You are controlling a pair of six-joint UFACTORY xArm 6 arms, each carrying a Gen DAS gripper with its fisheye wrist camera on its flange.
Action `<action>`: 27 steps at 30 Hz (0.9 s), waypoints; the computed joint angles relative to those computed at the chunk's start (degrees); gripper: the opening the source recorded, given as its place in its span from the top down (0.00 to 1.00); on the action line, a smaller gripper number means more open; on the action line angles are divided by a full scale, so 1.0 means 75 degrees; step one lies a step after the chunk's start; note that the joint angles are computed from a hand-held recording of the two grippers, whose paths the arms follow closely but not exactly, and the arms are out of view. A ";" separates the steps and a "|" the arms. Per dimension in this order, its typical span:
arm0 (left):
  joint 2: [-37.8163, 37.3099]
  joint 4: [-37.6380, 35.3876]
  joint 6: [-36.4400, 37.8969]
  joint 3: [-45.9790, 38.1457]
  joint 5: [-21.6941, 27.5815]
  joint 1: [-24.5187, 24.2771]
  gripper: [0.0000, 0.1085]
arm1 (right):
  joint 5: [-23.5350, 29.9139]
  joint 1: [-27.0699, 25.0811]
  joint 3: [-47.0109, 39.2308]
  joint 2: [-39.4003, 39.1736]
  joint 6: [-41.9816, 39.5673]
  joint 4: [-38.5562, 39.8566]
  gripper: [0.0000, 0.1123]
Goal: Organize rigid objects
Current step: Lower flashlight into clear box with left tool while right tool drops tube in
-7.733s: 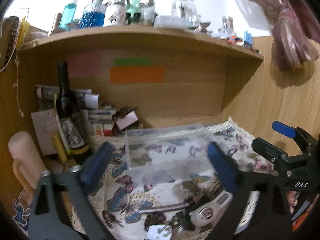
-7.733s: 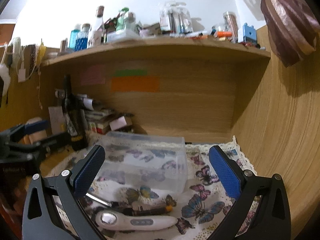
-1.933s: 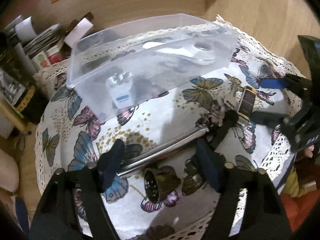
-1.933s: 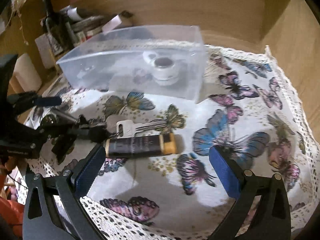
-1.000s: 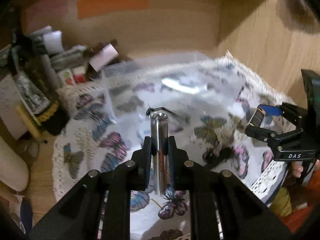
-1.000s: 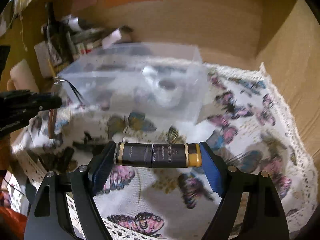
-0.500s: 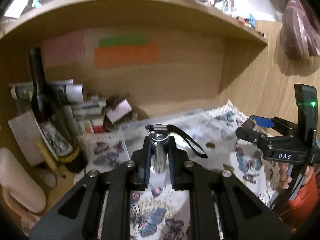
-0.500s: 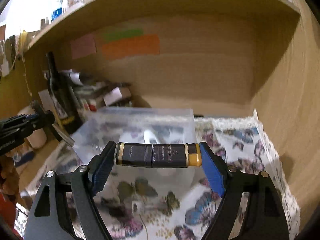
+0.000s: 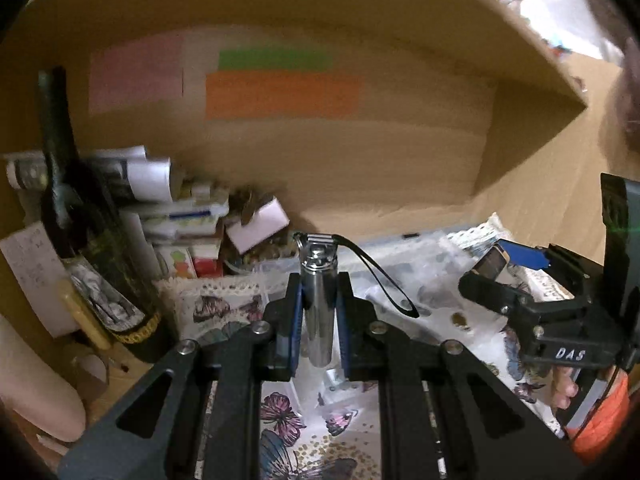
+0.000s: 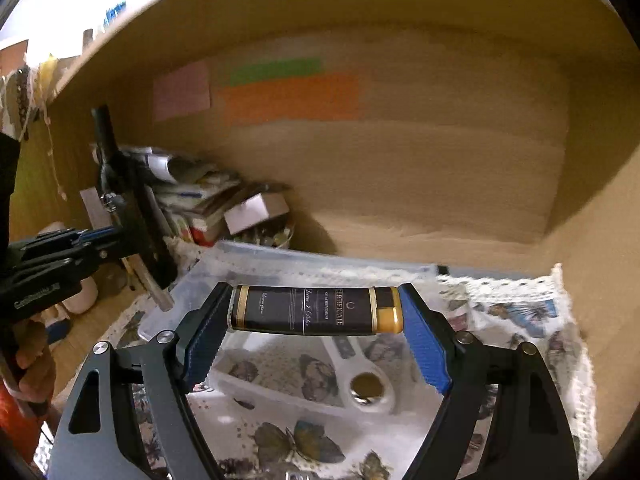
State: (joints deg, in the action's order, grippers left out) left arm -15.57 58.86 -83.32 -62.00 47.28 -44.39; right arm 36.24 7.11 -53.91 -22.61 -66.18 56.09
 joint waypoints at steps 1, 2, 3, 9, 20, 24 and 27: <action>0.0058 -0.0131 0.0054 0.0000 -0.0064 0.0079 0.86 | -0.0041 0.0079 -0.0027 0.0109 0.0077 -0.0125 0.29; 0.0136 -0.0291 0.0128 0.0000 -0.0142 0.0178 0.86 | -0.0114 0.0164 -0.0046 0.0217 0.0178 -0.0263 0.29; 0.0249 -0.0514 0.0268 -0.0011 -0.0273 0.0311 0.86 | -0.0130 0.0226 -0.0086 0.0340 0.0272 -0.0406 0.29; 0.0725 -0.1107 0.0769 -0.0131 -0.0565 0.0621 0.86 | -0.0065 0.0433 -0.0282 0.0906 0.0719 -0.1019 0.29; 0.0744 -0.0905 0.0853 -0.0149 -0.0859 0.0605 0.73 | -0.0275 0.0597 -0.0349 0.1120 0.0797 -0.1110 0.19; 0.0551 -0.0875 0.0706 -0.0078 -0.0867 0.0563 0.68 | -0.0264 0.0530 -0.0308 0.0944 0.0740 -0.0975 0.18; 0.0363 -0.0670 0.0509 -0.0056 -0.0677 0.0401 0.58 | -0.0206 0.0440 -0.0263 0.0750 0.0759 -0.0954 0.16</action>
State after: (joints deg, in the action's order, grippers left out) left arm -12.85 53.83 -79.50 -62.42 42.21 -41.38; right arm 34.69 10.41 -55.88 -16.99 -60.49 48.93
